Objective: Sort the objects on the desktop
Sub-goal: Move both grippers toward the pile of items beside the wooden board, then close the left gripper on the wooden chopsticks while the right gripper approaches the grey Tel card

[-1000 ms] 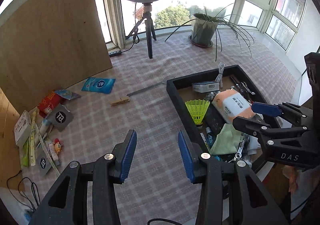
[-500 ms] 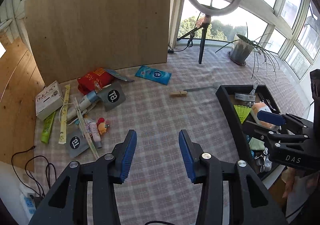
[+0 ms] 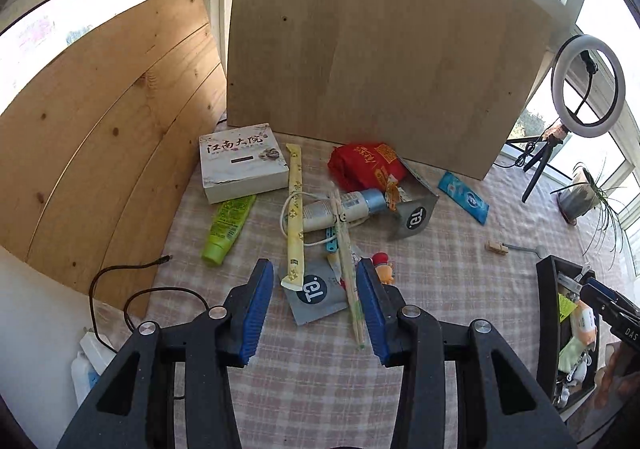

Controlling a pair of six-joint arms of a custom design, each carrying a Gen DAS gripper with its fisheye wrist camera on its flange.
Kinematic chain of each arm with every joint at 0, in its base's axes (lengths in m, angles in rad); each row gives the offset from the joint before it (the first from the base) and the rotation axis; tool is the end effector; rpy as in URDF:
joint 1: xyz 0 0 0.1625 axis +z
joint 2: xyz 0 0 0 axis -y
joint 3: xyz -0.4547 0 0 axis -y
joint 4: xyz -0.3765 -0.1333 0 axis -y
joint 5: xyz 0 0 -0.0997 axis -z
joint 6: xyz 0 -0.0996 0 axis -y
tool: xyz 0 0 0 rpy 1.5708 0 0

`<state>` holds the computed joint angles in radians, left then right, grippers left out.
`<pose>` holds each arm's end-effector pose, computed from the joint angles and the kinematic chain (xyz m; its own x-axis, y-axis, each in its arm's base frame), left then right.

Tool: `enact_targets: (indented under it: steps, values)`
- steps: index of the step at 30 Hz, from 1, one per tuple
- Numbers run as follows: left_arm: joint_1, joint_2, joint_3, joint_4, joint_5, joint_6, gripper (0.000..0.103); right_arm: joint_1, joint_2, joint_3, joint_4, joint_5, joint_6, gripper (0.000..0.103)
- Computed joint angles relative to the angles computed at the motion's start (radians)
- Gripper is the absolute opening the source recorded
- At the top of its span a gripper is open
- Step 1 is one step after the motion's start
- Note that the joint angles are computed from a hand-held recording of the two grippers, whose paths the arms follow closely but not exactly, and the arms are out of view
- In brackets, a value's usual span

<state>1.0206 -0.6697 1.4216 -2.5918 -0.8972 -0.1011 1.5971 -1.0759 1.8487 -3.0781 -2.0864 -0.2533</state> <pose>-0.2247 -0.7400 0.1391 -0.8000 0.1830 -0.5714 0.4255 0.8445 -0.3252 0.1004 -0.6152 0.3023 -0.8455 0.1117 0.5222 -0.2390 0.7953 -0.5571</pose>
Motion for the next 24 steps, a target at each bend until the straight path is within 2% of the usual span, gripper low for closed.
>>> enact_targets:
  steps: [3, 5, 10, 14, 17, 20, 23, 24]
  values:
    - [0.017, 0.003, -0.001, 0.013, -0.023, -0.022, 0.040, -0.006, 0.025, -0.057, 0.080, 0.040, 0.011, 0.067]
    - [0.018, 0.010, 0.007, 0.003, -0.034, -0.034, 0.036, -0.009, 0.049, -0.096, 0.114, 0.060, 0.016, 0.067]
    - [0.020, 0.048, -0.008, 0.008, -0.037, -0.049, 0.034, -0.010, 0.133, -0.215, 0.181, 0.065, -0.013, 0.067]
    - [0.037, 0.080, -0.072, 0.064, -0.037, -0.085, 0.034, -0.014, 0.210, -0.322, 0.274, 0.062, -0.063, 0.068]
    - [0.039, 0.102, -0.104, 0.085, -0.028, -0.094, 0.034, -0.015, 0.281, -0.409, 0.321, 0.024, -0.101, 0.068]
    - [0.042, 0.138, -0.144, 0.124, -0.031, -0.102, 0.033, -0.028, 0.335, -0.483, 0.385, 0.040, -0.110, 0.068]
    - [0.052, 0.196, -0.220, 0.201, -0.046, -0.126, 0.024, -0.040, 0.381, -0.547, 0.436, 0.065, -0.114, 0.068]
    - [0.056, 0.216, -0.248, 0.225, -0.055, -0.133, 0.024, -0.041, 0.397, -0.565, 0.441, 0.064, -0.122, 0.068]
